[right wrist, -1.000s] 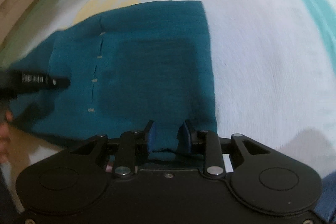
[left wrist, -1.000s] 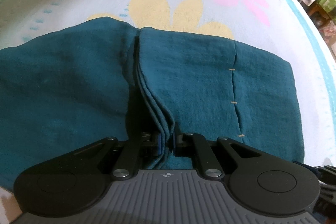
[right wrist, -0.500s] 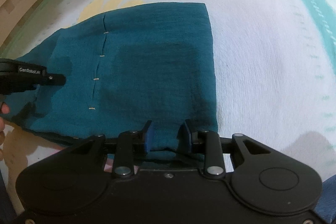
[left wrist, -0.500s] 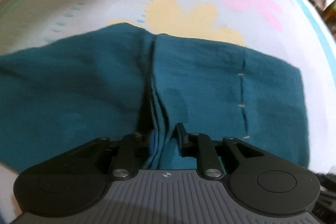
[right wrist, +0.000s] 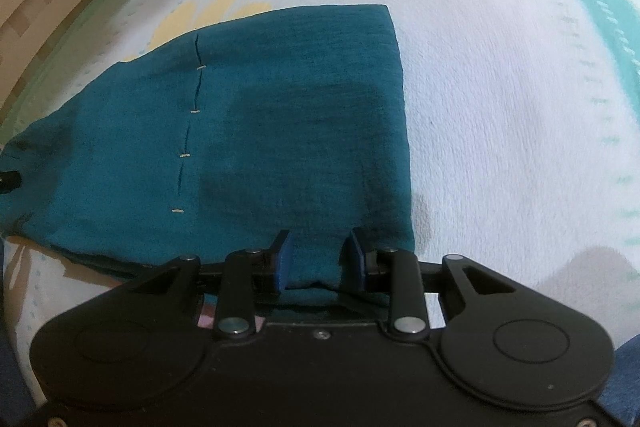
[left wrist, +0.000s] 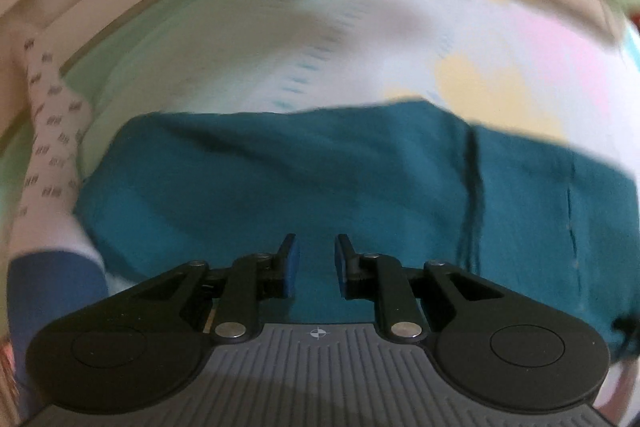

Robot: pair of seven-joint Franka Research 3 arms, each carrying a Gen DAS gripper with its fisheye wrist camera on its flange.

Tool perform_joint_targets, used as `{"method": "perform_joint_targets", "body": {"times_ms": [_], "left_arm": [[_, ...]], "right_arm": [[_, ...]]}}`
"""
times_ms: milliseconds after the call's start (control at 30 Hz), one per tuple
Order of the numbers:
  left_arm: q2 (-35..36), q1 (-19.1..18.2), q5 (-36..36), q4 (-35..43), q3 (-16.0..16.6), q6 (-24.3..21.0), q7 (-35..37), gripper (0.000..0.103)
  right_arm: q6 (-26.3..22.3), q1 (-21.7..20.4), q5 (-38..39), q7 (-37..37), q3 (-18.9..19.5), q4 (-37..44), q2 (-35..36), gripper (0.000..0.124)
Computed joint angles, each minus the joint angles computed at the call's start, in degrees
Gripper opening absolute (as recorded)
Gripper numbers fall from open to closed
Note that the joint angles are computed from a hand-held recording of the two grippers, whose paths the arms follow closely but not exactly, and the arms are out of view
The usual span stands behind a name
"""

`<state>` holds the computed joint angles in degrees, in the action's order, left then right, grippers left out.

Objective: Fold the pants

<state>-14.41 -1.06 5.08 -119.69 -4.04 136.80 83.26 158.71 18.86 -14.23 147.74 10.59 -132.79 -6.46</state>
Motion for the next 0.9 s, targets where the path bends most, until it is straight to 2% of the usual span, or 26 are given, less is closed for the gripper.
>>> {"method": "perform_joint_targets", "body": {"times_ms": [100, 300, 700, 900], "left_arm": [[0.3, 1.4, -1.4, 1.0, 1.7, -0.8, -0.4, 0.019], [2.1, 4.4, 0.6, 2.4, 2.2, -3.0, -3.3, 0.019], [2.7, 5.9, 0.3, -0.3, 2.1, -7.3, -8.9, 0.019], [4.4, 6.2, -2.5, 0.0, 2.9, -4.0, -8.6, 0.020]], "right_arm": [[1.8, 0.1, 2.6, -1.1, -0.6, -1.2, -0.5, 0.040], [2.6, -0.5, 3.9, -1.7, -0.2, -1.5, -0.6, 0.040], [5.1, -0.8, 7.6, -3.6, 0.0, -3.5, -1.6, 0.041], [5.1, -1.2, 7.5, -3.5, 0.3, -3.5, -1.6, 0.041]]}}
